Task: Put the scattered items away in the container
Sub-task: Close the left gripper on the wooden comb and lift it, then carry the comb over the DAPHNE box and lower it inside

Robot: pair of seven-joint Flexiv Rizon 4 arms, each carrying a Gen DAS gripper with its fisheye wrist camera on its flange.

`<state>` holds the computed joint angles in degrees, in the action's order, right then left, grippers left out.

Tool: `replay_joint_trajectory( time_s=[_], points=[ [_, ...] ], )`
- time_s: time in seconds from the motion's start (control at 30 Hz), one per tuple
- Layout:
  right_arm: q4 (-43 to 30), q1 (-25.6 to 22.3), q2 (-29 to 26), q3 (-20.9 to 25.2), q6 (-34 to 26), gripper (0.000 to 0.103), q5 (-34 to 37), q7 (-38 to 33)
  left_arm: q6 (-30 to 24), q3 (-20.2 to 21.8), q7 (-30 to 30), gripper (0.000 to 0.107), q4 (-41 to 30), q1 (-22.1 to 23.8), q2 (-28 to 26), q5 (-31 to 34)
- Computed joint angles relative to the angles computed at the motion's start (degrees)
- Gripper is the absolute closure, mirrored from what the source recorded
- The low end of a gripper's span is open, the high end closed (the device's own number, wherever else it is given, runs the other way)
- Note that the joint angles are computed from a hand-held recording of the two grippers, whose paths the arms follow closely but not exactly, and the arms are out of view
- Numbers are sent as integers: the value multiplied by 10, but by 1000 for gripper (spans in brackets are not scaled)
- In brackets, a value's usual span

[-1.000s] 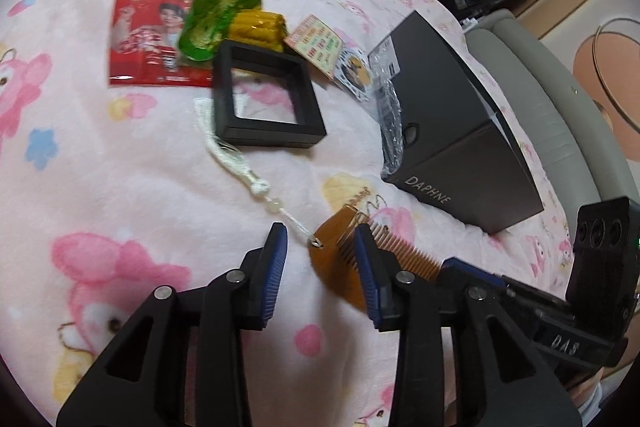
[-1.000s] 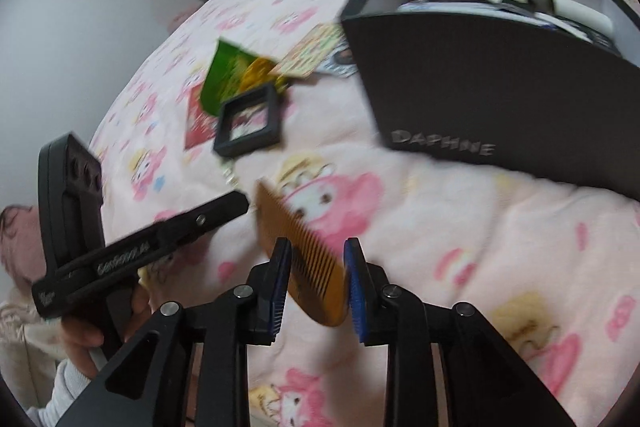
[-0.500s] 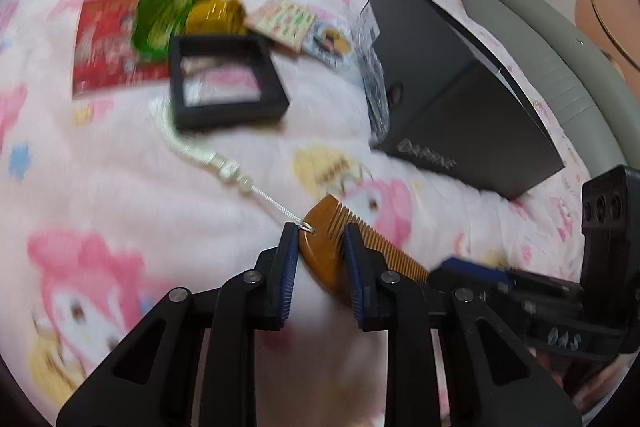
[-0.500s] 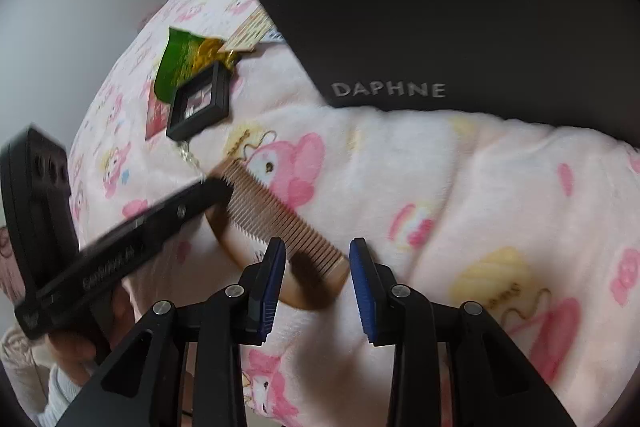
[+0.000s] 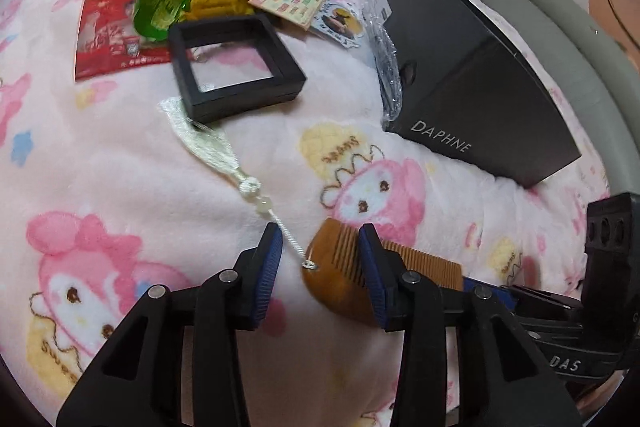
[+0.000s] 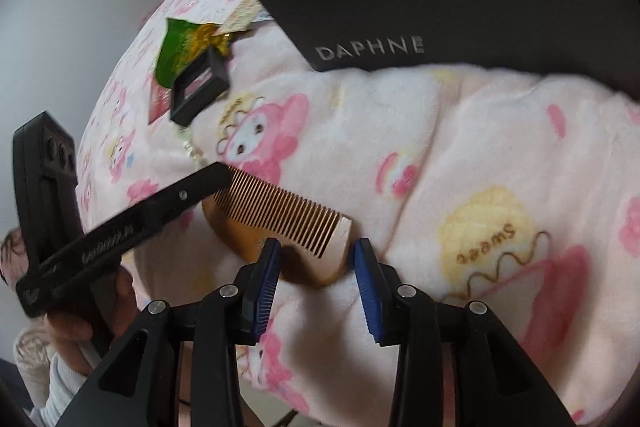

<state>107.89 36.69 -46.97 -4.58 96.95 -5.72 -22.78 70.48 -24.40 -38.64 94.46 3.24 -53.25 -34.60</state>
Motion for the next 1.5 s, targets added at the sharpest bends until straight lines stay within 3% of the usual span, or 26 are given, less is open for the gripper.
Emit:
replay_joint_trajectory(
  time_s=[0.17,0.33,0.57,0.7,0.97,1.17,1.3,1.5],
  points=[
    [0,6,-7,-7,22,71,4,-11,29,21,-7,67,19,-21,14,29],
    [17,12,-2,-11,57,76,27,-19,-44,39,-44,68,11,-19,27,29],
    [13,-8,-17,9,82,76,39,-50,-49,41,-52,68,8,-20,17,11],
    [26,8,-12,-3,103,77,55,-71,-40,41,-55,68,22,-22,31,9],
    [86,87,39,-85,158,80,154,-112,-43,-21,-3,69,74,12,86,-61],
    [117,149,83,-167,170,80,222,-186,-18,-31,32,70,59,-30,116,-98],
    [119,121,104,-161,181,80,229,-229,-15,-23,32,70,22,-62,112,-96],
    [106,25,133,-108,177,80,195,-293,-38,-2,-5,70,-60,-105,79,-73]
  ],
)
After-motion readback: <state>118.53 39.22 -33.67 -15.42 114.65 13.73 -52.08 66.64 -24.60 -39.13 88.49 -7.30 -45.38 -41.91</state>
